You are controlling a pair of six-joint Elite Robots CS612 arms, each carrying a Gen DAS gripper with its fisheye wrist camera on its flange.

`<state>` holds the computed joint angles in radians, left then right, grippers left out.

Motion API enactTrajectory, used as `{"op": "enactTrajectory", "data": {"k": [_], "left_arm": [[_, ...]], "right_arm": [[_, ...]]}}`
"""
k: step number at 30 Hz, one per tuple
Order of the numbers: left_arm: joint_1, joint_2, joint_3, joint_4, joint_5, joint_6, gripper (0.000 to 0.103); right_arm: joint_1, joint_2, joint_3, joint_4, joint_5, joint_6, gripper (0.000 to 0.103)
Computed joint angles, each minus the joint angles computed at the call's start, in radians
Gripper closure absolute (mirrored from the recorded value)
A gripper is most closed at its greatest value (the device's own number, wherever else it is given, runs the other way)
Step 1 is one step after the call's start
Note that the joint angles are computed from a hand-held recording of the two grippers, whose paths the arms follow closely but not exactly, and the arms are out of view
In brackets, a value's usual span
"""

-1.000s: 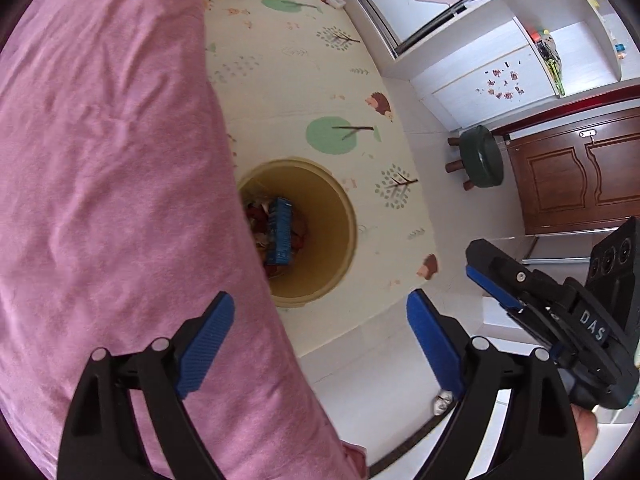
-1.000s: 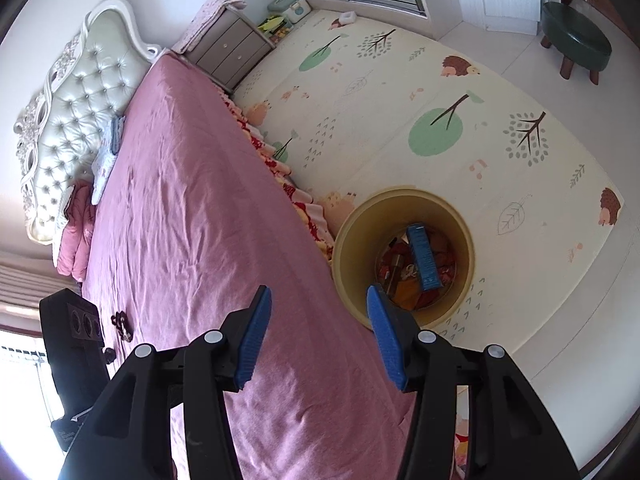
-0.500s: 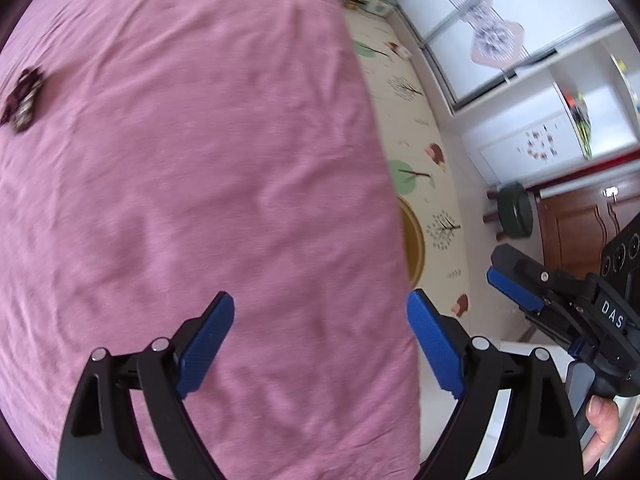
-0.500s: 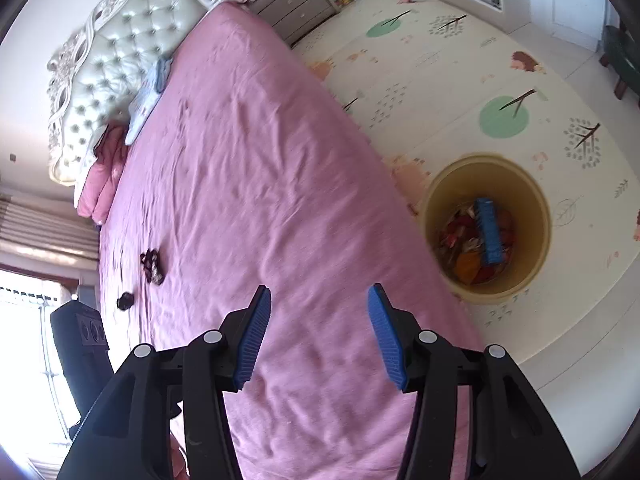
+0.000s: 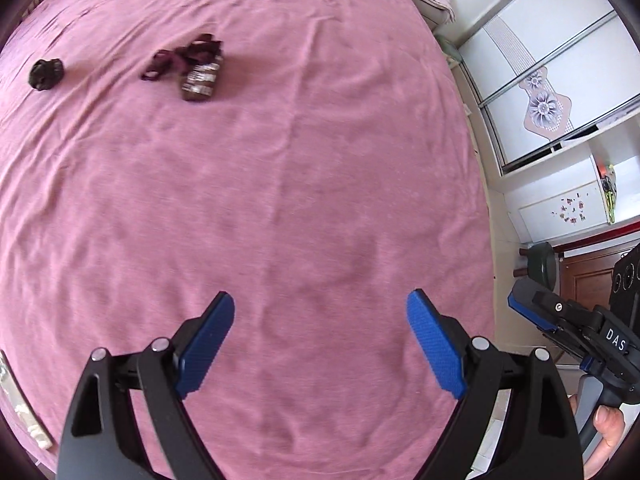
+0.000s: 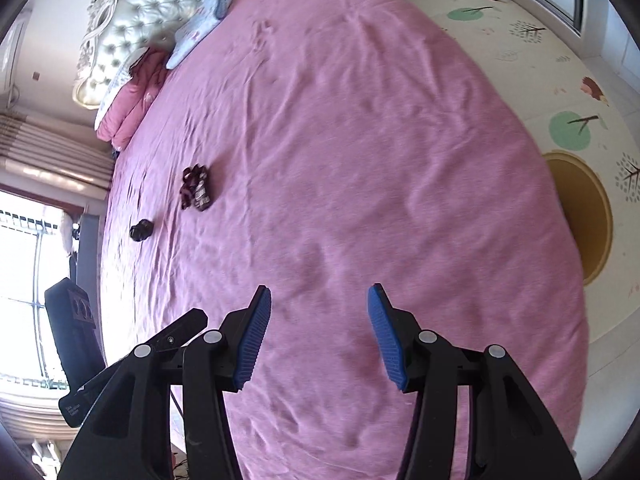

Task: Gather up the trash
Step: 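Move both tools back toward the brown sock with maroon ribbon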

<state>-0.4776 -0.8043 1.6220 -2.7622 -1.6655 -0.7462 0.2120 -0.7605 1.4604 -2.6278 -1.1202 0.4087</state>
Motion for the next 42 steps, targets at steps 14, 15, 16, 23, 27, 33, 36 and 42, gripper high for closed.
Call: {"op": "enactTrajectory", "data": {"k": [14, 15, 16, 23, 27, 33, 36, 42], "left_arm": [[0.114, -0.023, 0.028, 0.001, -0.013, 0.175, 0.015], [0.123, -0.017, 0.018, 0.007, -0.015, 0.189, 0.015], [0.129, -0.011, 0.009, 0.012, -0.016, 0.196, 0.015], [0.178, 0.047, -0.073, 0.059, -0.028, 0.239, 0.015], [0.204, 0.084, -0.131, 0.098, -0.032, 0.265, 0.015], [0.230, 0.143, -0.211, 0.138, -0.025, 0.327, 0.015], [0.242, 0.173, -0.251, 0.155, -0.030, 0.357, 0.015], [0.252, 0.215, -0.308, 0.188, -0.009, 0.404, 0.015]], "right_arm": [[0.113, 0.078, -0.170, 0.039, -0.056, 0.061, 0.053], [0.119, 0.090, -0.193, 0.052, -0.059, 0.062, 0.053], [0.124, 0.103, -0.217, 0.065, -0.060, 0.063, 0.053], [0.146, 0.206, -0.399, 0.163, -0.057, 0.036, 0.053], [0.154, 0.277, -0.521, 0.227, -0.052, 0.010, 0.053], [0.165, 0.408, -0.756, 0.370, -0.044, -0.053, 0.053], [0.169, 0.476, -0.878, 0.438, -0.037, -0.074, 0.053], [0.180, 0.658, -1.215, 0.631, -0.049, -0.115, 0.053]]}}
